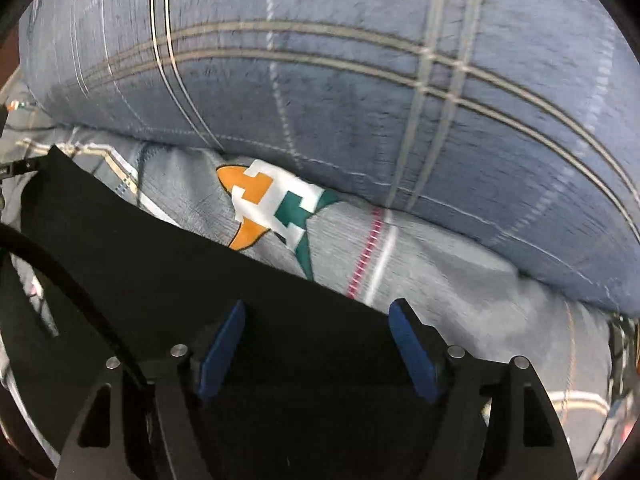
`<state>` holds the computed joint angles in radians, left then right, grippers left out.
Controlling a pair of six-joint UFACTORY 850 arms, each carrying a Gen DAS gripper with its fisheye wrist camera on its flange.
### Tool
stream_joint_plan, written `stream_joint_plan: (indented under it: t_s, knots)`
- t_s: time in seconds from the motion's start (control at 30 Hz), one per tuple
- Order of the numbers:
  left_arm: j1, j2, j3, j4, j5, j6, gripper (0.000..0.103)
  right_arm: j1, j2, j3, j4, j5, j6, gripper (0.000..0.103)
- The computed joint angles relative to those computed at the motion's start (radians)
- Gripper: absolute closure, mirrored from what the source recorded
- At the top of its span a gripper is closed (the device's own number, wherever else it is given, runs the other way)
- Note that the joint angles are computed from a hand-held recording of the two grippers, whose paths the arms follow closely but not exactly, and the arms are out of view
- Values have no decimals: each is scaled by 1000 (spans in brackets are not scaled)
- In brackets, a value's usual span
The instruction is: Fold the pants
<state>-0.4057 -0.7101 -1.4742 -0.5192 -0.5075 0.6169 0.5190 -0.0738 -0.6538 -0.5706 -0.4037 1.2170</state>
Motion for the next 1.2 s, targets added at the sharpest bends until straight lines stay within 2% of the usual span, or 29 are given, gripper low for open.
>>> stream_joint_plan:
  t_s: [0.07, 0.1, 0.13, 0.17, 0.2, 0.23, 0.4, 0.53, 0.63, 0.67, 0.73, 0.83, 0.97, 1.03, 1.1, 1.2]
  knots:
    - [-26, 3, 6, 68, 35, -38, 11, 11, -5, 6, -72, 17, 77, 24]
    - [-31, 13, 17, 56, 57, -34, 34, 14, 6, 18, -85, 40, 95, 29]
    - [-30, 23, 30, 15, 73, -2, 54, 10, 18, 29, -64, 66, 82, 50]
    - [-21, 27, 28, -67, 47, 63, 92, 11, 36, 39, -52, 76, 84, 76]
    - [-10, 23, 17, -121, 8, 86, 91, 12, 52, 44, -23, 67, 59, 90]
    - [-7, 28, 21, -133, 11, 86, 91, 10, 73, 52, 19, 67, 28, 96]
    - [-20, 102, 89, -183, 82, 117, 91, 56, 197, 85, -69, -4, 171, 97]
    - [-10, 227, 209, -346, 128, 253, 91, 135, 256, 77, -127, -94, 278, 97]
    - [1, 331, 306, -493, 158, 398, 91, 225, 279, 57, -165, -173, 373, 97]
    - [16, 352, 328, -542, 158, 462, 91, 252, 252, 41, -198, -171, 409, 97]
    - [43, 416, 390, -628, 158, 582, 91, 324, 262, 38, -215, -209, 472, 97]
    - [66, 522, 524, -823, 163, 808, 91, 427, 256, 46, -254, -223, 598, 97]
    - [147, 667, 710, -953, 120, 990, 90, 571, 254, 88, -266, -226, 778, 97]
    - [163, 704, 774, -975, 125, 1025, 87, 627, 248, 119, -273, -209, 883, 100]
    - [188, 747, 847, -998, 124, 1060, 80, 682, 234, 149, -265, -194, 994, 102]
    - [257, 800, 915, -920, 65, 989, 72, 743, 213, 183, -257, -191, 1140, 102]
